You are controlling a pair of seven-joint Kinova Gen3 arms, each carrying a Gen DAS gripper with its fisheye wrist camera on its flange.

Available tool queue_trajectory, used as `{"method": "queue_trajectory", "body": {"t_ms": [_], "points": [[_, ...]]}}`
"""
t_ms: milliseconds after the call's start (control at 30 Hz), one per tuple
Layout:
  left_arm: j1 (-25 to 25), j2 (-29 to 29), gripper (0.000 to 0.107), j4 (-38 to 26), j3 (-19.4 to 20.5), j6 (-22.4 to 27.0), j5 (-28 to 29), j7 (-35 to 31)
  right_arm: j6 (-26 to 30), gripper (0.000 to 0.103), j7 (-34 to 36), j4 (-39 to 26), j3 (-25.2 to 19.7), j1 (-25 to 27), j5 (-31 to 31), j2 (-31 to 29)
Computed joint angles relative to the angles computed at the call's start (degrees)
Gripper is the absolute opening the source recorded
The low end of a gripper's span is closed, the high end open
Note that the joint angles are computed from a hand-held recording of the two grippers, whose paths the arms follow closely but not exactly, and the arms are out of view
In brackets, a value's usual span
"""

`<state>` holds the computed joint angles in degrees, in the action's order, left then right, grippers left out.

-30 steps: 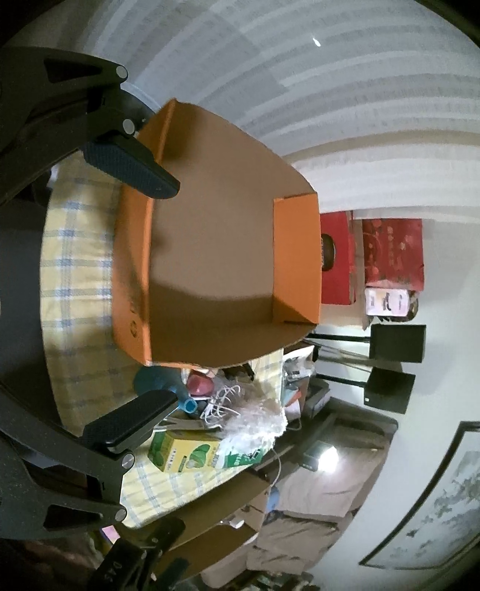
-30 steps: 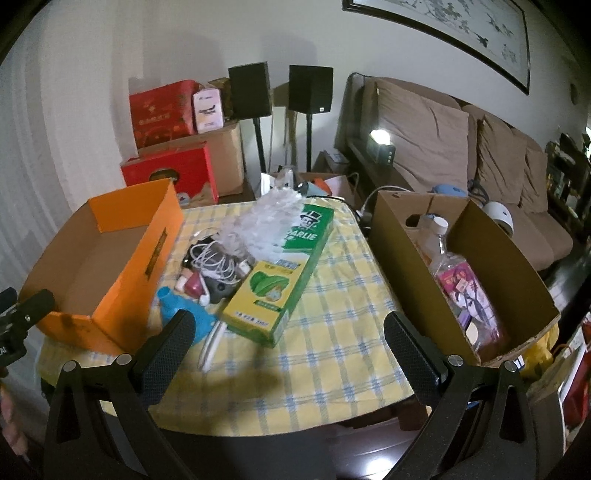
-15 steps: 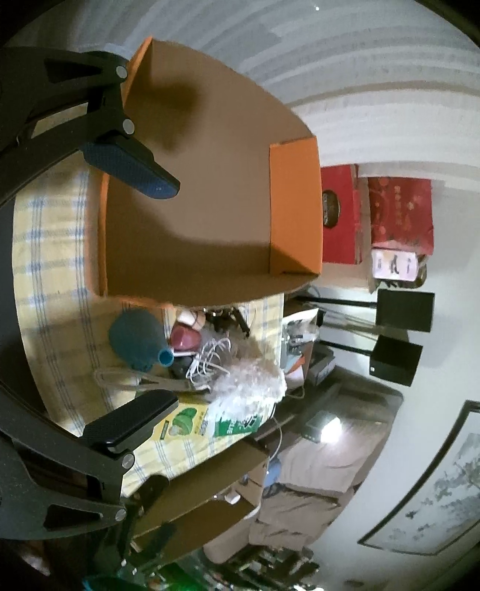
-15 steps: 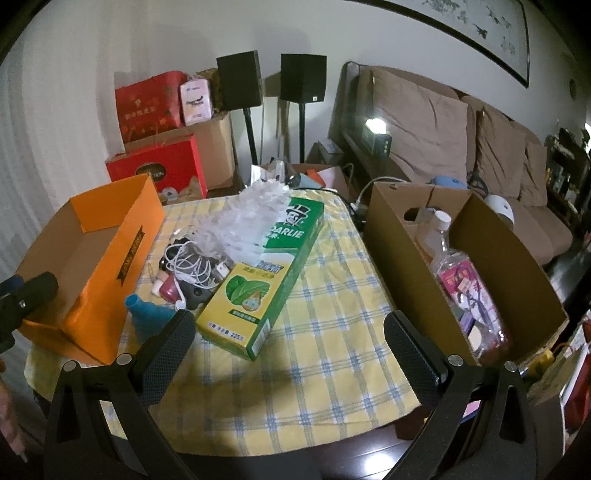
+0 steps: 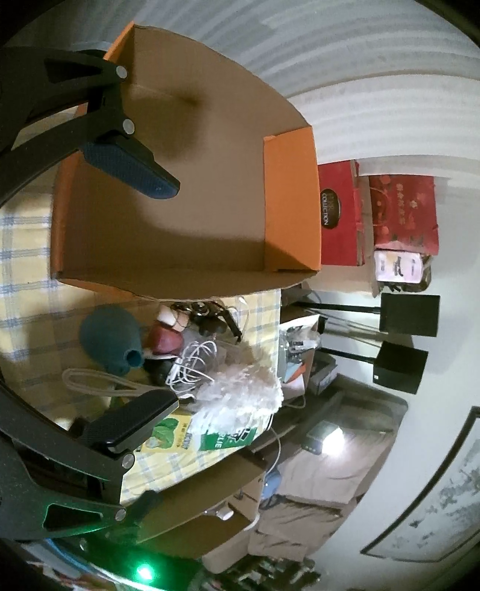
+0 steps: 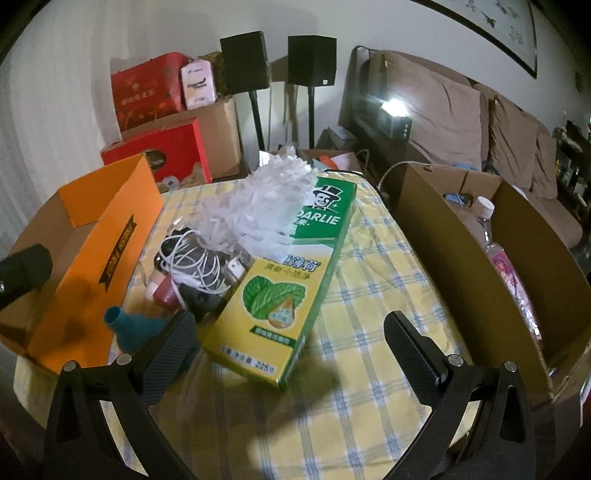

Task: Organize objects
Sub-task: 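Close the left gripper on the green-and-yellow DARLIE toothpaste box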

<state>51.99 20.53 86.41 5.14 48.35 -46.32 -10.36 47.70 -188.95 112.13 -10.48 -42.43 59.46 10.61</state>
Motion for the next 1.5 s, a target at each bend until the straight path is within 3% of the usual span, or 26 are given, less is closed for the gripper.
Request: {"method": "queue_trajectory", "body": {"t_ms": [267,467,533,833,1000,1167,1500], "points": [[-0.71,2.17,0.103,-3.83,-0.25,0.85,1.79,-3.04,-5.19,0.1,0.26,-1.26,1.97,1.75,-0.86,2.8],[-0.83,3.34,0.103,-5.7,-0.82,0.03,4.06,-6.1,-9.66,0.084,4.16,-1.44,3.83,3.28,-4.88,3.67],[-0.72,3.54,0.103,-6.0,-1.06,-0.31,4.78,-6.76,-11.42,0.074,5.1,-0.72,4.41,3.77,-5.72,3.22],[-0.9,3.59,0.103,-6.32,-0.61,-3.69,9.39,-10.34,-14.77,0.063,7.87,3.77,4.82,6.51,-9.72,-1.57],[1.55,5.56,0.103,-9.29,-0.66,-2.07,9.96,-12.54,-14.62,0.059,9.19,6.14,3.38,8.54,-11.66,-4.38],[0.35,7.51,0.103,-11.43,0.65,-4.0,15.65,-17.38,-13.97,0.059,9.72,7.71,1.37,9.73,-13.03,-6.43],[-4.71,12.28,0.103,-14.43,4.13,-7.47,33.07,-30.11,-17.33,0.059,8.24,12.19,-1.81,12.36,-15.47,-11.1]]}}
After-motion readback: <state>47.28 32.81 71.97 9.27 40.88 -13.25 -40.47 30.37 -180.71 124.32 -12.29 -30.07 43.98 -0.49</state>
